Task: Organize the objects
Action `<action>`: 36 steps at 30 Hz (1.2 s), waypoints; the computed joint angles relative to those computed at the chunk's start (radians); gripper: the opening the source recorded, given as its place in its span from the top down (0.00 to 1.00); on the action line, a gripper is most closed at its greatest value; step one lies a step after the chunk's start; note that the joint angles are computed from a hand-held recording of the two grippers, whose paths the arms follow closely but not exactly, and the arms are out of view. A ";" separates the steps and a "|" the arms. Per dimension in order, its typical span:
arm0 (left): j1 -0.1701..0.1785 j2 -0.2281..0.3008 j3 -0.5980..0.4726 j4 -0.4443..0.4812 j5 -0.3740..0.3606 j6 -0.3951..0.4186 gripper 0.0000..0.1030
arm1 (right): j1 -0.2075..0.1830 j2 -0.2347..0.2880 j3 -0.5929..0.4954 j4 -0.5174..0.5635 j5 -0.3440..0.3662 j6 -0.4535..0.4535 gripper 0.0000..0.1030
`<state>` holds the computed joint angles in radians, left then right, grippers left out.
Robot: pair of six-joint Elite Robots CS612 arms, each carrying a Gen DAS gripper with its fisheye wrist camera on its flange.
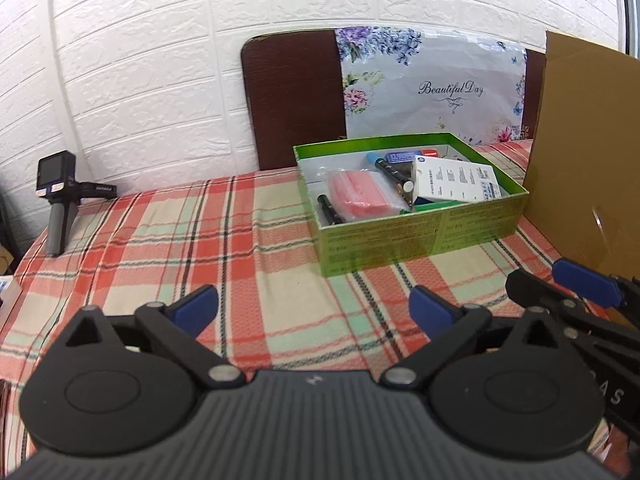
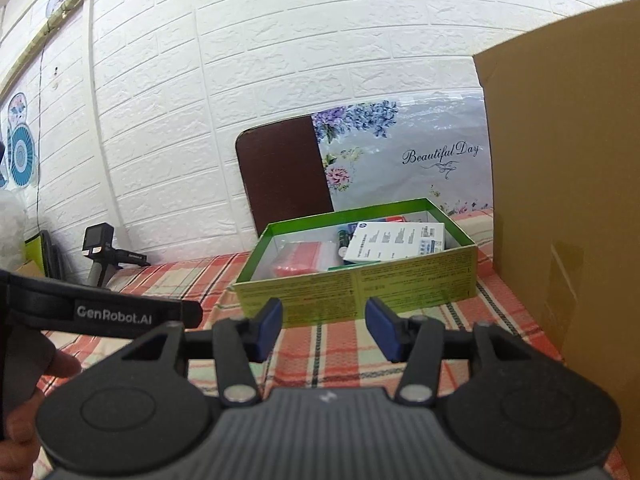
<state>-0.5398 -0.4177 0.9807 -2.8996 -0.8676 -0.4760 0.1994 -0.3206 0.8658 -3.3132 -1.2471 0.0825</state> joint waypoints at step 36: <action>-0.007 -0.024 0.046 0.115 0.055 -0.071 0.00 | 0.007 -0.012 0.004 0.082 -0.019 -0.017 0.13</action>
